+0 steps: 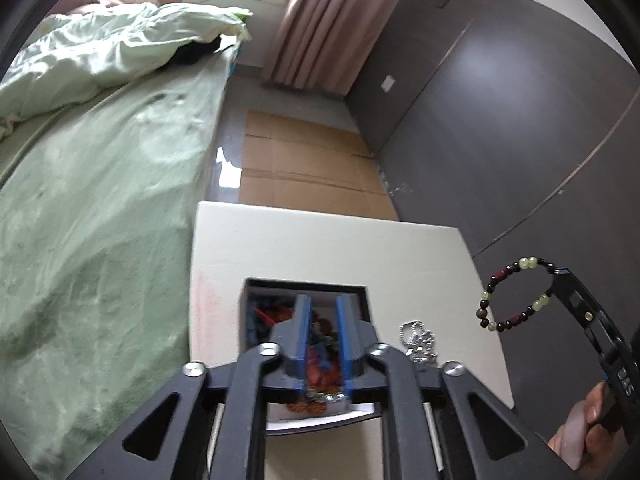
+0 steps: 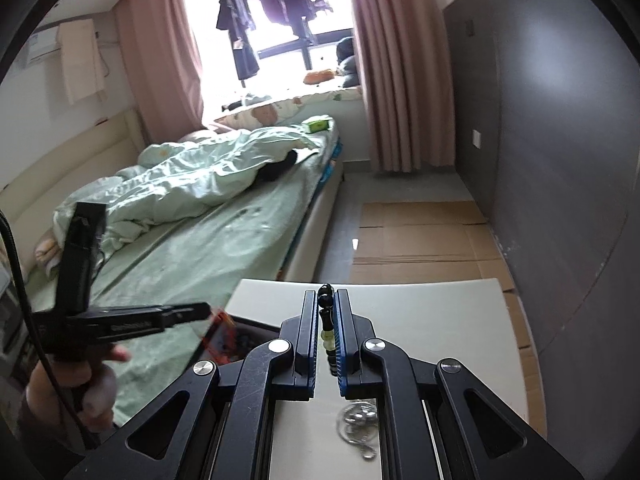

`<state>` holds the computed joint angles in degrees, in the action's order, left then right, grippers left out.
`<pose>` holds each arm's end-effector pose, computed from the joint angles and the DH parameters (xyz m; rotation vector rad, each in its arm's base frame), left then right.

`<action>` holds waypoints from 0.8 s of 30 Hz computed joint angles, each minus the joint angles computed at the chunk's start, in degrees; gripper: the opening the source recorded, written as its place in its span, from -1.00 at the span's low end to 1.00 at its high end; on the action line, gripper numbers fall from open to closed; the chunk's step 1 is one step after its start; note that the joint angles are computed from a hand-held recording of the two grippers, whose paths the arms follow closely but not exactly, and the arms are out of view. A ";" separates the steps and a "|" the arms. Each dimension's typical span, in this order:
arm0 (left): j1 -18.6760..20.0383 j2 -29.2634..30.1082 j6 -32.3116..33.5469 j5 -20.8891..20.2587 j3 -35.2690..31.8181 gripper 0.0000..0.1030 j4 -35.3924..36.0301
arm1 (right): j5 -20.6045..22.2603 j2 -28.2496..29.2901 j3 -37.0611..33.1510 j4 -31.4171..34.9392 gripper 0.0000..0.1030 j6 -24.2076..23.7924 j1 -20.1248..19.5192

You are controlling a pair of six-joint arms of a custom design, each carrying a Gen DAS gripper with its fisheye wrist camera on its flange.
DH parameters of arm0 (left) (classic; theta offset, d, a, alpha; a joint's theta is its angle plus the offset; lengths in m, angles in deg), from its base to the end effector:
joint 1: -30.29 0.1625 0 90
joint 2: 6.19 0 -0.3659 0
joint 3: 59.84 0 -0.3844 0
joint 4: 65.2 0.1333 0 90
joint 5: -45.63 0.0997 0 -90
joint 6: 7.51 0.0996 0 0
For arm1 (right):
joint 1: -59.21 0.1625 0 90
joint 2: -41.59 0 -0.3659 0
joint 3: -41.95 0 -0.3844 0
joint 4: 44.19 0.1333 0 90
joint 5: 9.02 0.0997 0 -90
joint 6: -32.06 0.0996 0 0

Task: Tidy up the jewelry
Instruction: 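Drop the red bracelet into the box with the left tool while the right tool drops the beaded bracelet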

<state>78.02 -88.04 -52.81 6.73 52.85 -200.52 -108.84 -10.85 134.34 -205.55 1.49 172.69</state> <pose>-0.1763 -0.5074 0.2920 -0.2146 2.4573 -1.0402 0.3672 -0.5535 0.1739 1.2281 -2.5584 0.7811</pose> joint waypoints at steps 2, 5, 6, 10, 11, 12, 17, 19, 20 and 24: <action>-0.28 -0.53 -1.13 1.24 0.29 0.06 0.76 | 0.30 0.53 -0.14 0.57 -0.83 -0.25 0.49; -0.73 -1.93 -0.94 2.39 1.83 0.34 -2.14 | 0.91 1.64 -0.66 1.85 -0.83 -0.63 1.23; -0.81 -2.35 -1.41 2.73 2.04 0.34 -2.02 | 1.35 2.03 -0.85 2.55 -0.83 -0.60 1.47; -0.68 -2.96 -2.17 3.13 2.19 0.34 -1.72 | 2.07 3.23 -1.03 4.61 -0.83 -0.63 2.17; -0.68 -2.96 -2.15 3.24 2.10 0.34 -1.69 | 2.34 3.54 -1.13 5.18 -0.83 -0.50 2.23; -0.73 -3.01 -2.16 3.57 2.07 0.34 -1.54 | 2.67 3.88 -1.23 5.74 -0.83 -0.28 2.27; -1.17 -3.33 -2.53 4.44 2.48 0.34 -1.19 | 5.97 5.26 -2.09 9.51 -0.82 0.93 1.66; -1.13 -3.30 -2.26 4.45 2.49 0.34 -1.42 | 4.74 6.47 -3.69 12.77 -0.67 2.51 1.67; -1.18 -3.27 -2.06 4.52 2.55 0.34 -1.58 | 3.99 6.89 -4.37 13.78 -0.33 3.41 1.63; -1.63 -2.82 -0.22 4.54 2.68 0.34 -3.09 | 2.51 5.76 -3.24 11.07 0.02 5.15 0.51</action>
<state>76.39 -90.86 -53.03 11.28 55.53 -203.61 -106.33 -5.10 131.11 -194.49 6.63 173.20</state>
